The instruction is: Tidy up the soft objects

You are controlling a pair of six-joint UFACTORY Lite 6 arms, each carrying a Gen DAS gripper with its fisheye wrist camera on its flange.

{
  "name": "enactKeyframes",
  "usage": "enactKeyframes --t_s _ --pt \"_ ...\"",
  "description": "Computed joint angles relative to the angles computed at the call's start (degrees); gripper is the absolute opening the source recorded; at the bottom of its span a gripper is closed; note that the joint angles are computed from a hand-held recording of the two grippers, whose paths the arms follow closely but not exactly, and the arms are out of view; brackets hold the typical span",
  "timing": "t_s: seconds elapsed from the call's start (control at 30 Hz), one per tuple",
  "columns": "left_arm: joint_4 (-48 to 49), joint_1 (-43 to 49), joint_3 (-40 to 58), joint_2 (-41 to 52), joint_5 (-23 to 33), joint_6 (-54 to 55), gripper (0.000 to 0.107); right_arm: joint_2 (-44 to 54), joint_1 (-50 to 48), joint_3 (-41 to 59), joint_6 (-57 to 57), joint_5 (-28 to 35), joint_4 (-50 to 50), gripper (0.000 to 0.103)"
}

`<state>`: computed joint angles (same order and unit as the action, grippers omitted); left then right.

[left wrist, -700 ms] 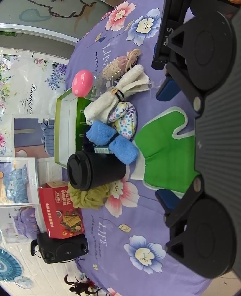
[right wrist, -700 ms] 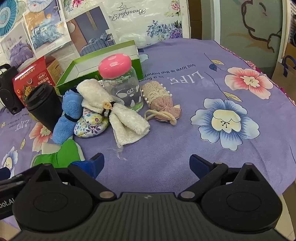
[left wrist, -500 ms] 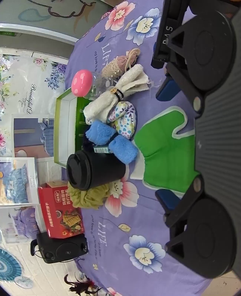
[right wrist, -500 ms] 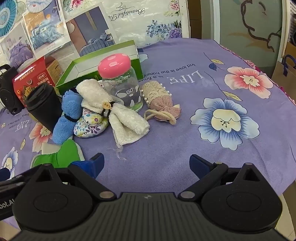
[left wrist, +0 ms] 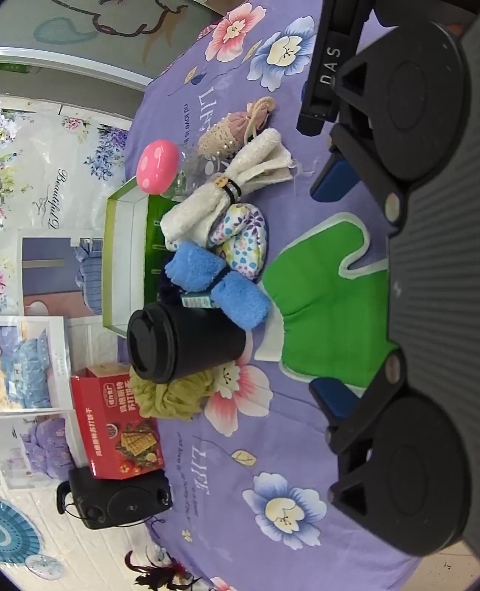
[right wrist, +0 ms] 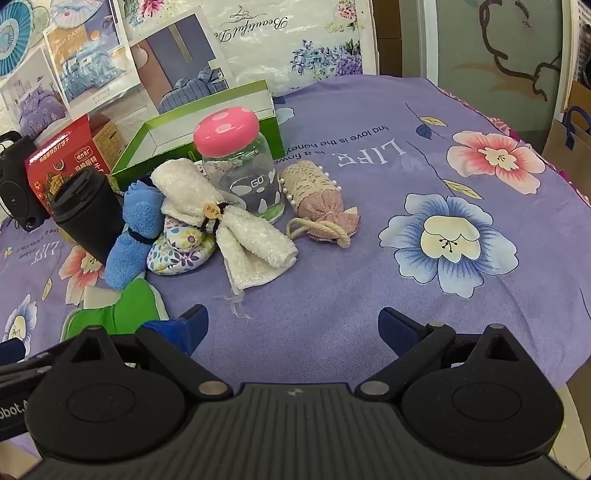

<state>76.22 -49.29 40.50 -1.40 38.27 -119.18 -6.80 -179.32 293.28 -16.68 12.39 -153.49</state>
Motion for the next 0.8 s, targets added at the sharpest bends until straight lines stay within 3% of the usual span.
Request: enactKeyframes --t_s 0.8 --pt "-0.96 0.09 0.38 0.03 -0.48 1.59 0.101 -0.41 -0.35 -0.35 -0.55 0.6 0.27 0.086"
